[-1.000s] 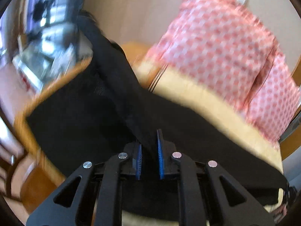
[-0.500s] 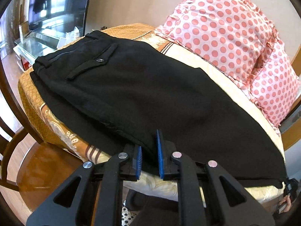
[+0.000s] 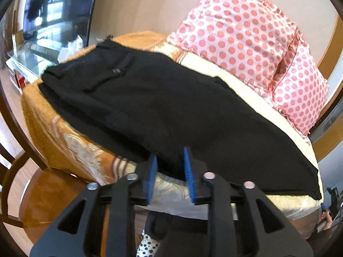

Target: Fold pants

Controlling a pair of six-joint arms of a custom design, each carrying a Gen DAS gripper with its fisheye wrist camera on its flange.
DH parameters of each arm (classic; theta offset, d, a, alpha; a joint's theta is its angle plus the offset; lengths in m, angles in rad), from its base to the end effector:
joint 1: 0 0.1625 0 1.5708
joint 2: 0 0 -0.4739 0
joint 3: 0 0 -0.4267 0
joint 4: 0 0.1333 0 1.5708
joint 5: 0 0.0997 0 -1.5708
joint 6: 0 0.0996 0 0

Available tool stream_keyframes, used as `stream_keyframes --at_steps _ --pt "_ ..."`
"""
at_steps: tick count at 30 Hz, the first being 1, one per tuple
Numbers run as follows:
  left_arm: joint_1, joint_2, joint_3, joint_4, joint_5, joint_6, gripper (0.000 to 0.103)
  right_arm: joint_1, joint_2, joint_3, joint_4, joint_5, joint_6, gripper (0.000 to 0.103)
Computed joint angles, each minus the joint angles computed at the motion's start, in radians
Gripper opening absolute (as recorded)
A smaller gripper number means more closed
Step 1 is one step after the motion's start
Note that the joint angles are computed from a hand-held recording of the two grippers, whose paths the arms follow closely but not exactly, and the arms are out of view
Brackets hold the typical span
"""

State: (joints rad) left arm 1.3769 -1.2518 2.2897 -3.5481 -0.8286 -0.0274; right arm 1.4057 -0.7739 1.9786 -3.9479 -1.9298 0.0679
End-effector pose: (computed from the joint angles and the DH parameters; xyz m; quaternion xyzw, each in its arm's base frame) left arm 0.1037 -0.5131 0.2821 -0.0945 0.8418 -0.4549 0.2748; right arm -0.0043 -0.6241 0.1510 -0.1934 -0.8026 0.5364 0.1750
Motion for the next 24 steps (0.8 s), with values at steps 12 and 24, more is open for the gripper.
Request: stream_keyframes --at_steps 12,24 --pt "-0.06 0.075 -0.024 -0.411 0.12 0.286 0.083 0.042 0.041 -0.043 0.098 -0.085 0.1 0.044" --pt "0.054 0.126 -0.075 -0.256 0.019 0.159 0.087 0.094 0.105 -0.14 0.014 0.124 -0.09 0.006"
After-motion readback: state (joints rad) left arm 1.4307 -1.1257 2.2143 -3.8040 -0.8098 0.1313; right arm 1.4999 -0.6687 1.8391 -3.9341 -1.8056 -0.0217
